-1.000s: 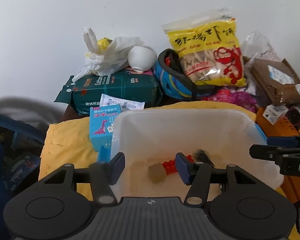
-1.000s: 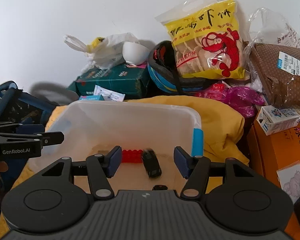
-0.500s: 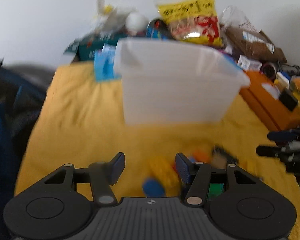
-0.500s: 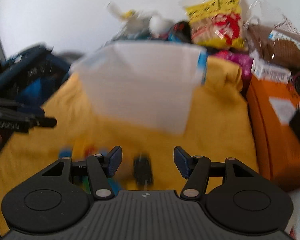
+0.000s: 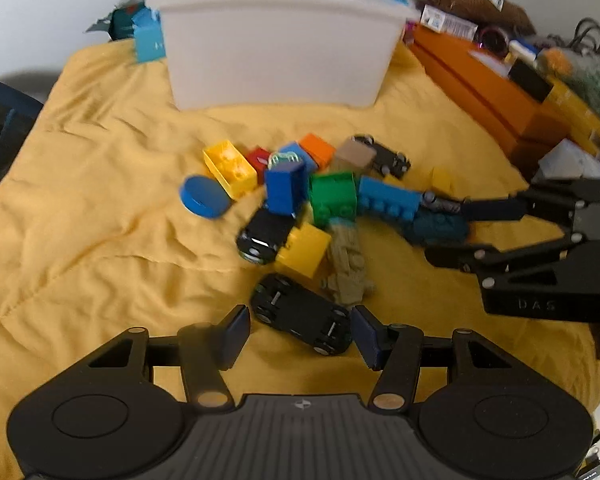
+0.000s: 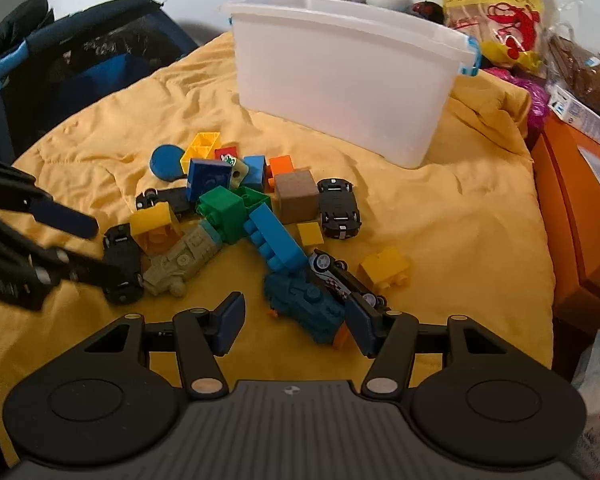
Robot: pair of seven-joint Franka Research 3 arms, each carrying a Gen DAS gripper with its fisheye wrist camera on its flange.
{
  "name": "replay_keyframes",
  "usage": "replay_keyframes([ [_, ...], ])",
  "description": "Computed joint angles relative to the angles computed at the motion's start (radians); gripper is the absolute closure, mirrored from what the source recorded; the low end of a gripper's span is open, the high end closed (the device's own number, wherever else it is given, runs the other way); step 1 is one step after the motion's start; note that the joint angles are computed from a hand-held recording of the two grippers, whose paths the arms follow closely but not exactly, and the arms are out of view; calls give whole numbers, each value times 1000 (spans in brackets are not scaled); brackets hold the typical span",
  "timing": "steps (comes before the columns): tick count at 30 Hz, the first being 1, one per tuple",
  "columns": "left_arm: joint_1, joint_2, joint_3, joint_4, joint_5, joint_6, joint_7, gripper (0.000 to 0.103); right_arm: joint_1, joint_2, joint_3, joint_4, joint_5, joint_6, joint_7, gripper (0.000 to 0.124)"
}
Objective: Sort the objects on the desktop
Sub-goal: 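Move both open tools back over the toy pile, then grasp the small green car with the left tool while the right tool grasps the teal toy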
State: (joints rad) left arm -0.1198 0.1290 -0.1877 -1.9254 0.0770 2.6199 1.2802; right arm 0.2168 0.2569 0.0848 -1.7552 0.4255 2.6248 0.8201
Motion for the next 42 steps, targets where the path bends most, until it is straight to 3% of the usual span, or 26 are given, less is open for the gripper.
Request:
replay_keyframes([
  [3, -11, 46, 2, 48, 22, -35, -51, 41, -1, 22, -5, 30, -6, -28, 22, 65],
  [12, -9, 39, 7, 20, 94, 0, -32, 36, -35, 2, 14, 48, 89, -148, -40, 64],
  [17, 13, 6, 9, -12, 59, -22, -1, 38, -8, 23, -7, 43, 16, -71, -44, 63],
  [23, 2, 24, 14, 11, 82, -32, -34, 37, -17, 69, 2, 108, 15, -150, -48, 63],
  [28, 15, 33, 18, 14, 87, 0, -31, 39, -32, 47, 14, 100, 67, -236, -67, 74],
  [35, 18, 51, 23, 24, 100, 26, -40, 39, -7, 47, 0, 81, 67, -173, 7, 73],
  [39, 33, 44, 11, 2, 74, 79, 10, 42, -5, 62, -1, 104, 51, -187, 51, 95],
  [40, 37, 38, 10, -6, 64, 86, 17, 56, -10, 60, 2, 105, 62, -195, 55, 95],
  [42, 50, 29, -1, -13, 12, 77, 66, 60, -18, 49, 6, 94, 83, -199, 57, 95],
])
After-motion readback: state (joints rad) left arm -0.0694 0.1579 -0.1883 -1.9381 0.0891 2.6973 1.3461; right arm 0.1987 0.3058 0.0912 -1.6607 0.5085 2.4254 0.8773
